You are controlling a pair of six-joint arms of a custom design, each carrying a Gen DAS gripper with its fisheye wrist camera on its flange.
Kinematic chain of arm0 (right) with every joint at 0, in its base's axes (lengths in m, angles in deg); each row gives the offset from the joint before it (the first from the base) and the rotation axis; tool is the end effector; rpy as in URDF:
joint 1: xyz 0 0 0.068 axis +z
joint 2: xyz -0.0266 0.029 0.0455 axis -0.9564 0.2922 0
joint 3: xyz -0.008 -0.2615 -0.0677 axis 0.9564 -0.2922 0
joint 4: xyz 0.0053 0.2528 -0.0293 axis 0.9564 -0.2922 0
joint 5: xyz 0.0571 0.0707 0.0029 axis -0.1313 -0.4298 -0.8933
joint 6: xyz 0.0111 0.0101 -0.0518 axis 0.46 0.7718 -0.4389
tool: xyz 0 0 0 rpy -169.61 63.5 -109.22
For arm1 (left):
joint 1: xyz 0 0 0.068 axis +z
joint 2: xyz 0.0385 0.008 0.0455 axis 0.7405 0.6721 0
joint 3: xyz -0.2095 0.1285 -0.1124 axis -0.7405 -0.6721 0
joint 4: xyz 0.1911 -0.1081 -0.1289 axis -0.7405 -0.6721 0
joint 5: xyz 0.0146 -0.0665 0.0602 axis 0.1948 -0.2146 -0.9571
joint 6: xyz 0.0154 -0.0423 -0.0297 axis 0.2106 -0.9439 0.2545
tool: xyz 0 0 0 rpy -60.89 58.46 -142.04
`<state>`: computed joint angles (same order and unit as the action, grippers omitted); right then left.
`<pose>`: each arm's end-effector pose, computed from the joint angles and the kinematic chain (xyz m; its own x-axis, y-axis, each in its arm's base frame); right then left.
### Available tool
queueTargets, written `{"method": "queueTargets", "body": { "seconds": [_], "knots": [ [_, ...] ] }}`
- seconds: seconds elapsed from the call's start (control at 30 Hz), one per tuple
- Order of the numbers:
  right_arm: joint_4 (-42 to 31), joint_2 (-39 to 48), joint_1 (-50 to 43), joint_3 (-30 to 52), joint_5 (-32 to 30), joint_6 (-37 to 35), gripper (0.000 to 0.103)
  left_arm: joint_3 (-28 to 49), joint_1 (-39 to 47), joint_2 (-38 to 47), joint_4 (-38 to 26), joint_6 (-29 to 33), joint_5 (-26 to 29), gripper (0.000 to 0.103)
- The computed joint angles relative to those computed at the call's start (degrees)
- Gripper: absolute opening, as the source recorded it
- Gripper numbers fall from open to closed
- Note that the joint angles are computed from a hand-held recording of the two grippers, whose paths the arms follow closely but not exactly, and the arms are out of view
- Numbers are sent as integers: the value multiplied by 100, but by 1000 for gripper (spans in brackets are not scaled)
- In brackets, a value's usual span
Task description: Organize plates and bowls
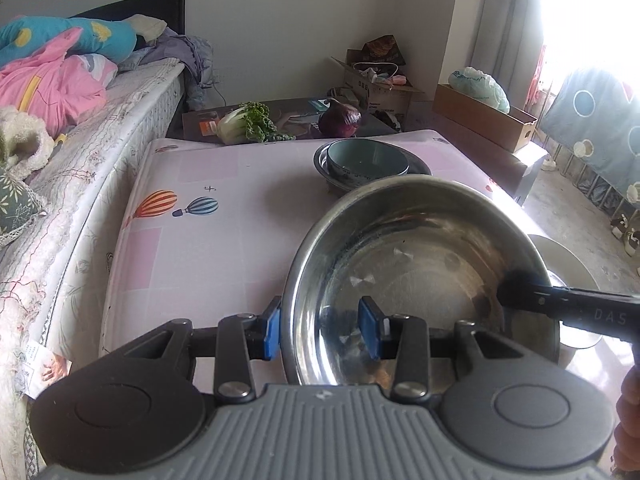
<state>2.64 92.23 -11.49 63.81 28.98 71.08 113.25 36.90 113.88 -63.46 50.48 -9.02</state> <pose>0.1273 0.1852 0.1469 -0.5614 0.4629 -0.6860 0.2161 0.8822 0.4184 0.2853 -0.0668 0.1646 -0.6023 0.3484 -0.7182 0.5639 0.8225 -0.0739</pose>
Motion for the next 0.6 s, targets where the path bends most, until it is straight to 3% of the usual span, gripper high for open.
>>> {"method": "queueTargets", "body": {
  "seconds": [0.23, 0.6],
  "knots": [
    [425, 11, -989, -267, -613, -634, 19, 782, -435, 1047, 63, -209, -143, 40],
    [617, 451, -1488, -159, -983, -986, 21, 1039, -577, 1484, 152, -173, -234, 40]
  ]
}}
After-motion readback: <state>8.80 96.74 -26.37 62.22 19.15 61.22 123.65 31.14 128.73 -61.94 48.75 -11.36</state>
